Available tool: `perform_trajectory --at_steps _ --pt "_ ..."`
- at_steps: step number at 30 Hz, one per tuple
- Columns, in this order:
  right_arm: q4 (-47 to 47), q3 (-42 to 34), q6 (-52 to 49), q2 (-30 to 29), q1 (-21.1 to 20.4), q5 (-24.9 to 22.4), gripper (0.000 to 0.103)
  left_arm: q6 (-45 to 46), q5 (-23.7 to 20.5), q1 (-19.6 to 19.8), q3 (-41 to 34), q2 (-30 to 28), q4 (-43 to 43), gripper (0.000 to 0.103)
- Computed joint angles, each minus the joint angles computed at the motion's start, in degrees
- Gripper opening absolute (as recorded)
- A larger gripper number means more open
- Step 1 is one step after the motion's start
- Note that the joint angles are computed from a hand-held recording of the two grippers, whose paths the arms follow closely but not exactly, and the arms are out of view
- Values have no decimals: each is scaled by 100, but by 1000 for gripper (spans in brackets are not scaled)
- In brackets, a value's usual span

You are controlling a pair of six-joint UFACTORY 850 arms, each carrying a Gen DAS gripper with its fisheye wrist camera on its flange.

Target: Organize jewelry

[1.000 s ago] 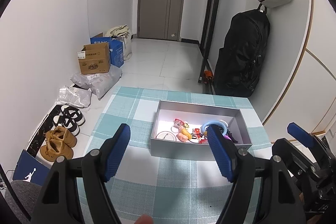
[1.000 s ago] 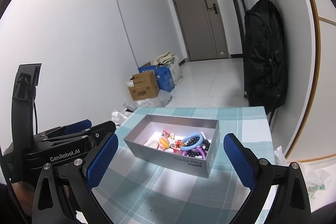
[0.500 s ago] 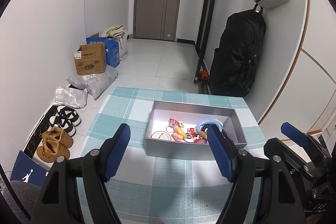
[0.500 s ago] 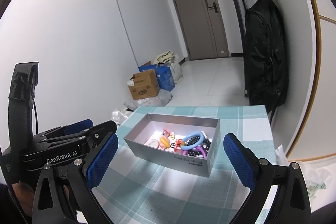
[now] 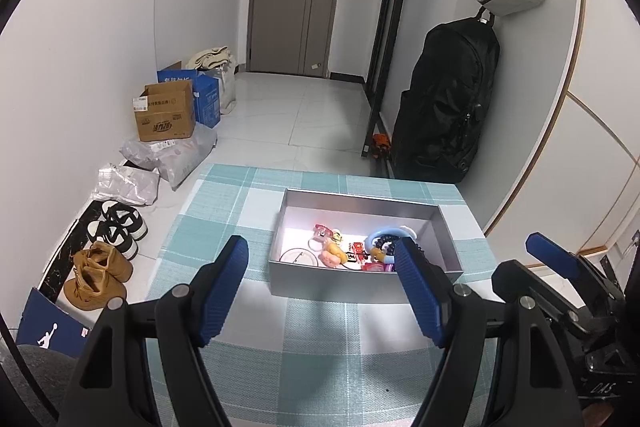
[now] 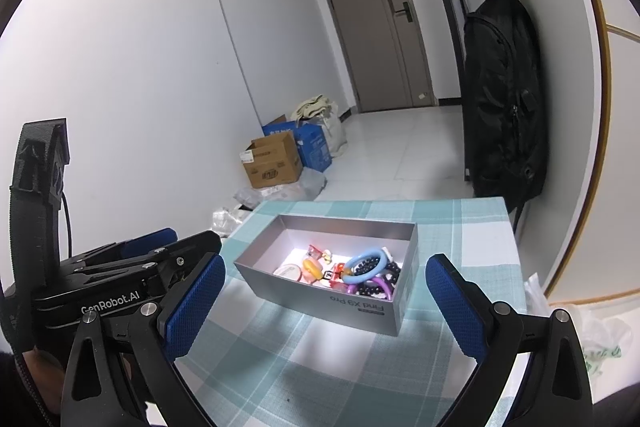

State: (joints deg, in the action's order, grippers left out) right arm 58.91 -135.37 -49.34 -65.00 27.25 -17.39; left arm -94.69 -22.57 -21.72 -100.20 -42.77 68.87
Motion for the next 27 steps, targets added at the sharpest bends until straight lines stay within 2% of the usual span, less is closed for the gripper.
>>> perform_trajectory --at_steps 21,27 --pt "-299 -123 369 -83 3 -30 102 166 119 42 -28 -14 -332 71" --pt "-400 -186 476 -124 -2 -68 103 -310 152 25 62 28 140 71"
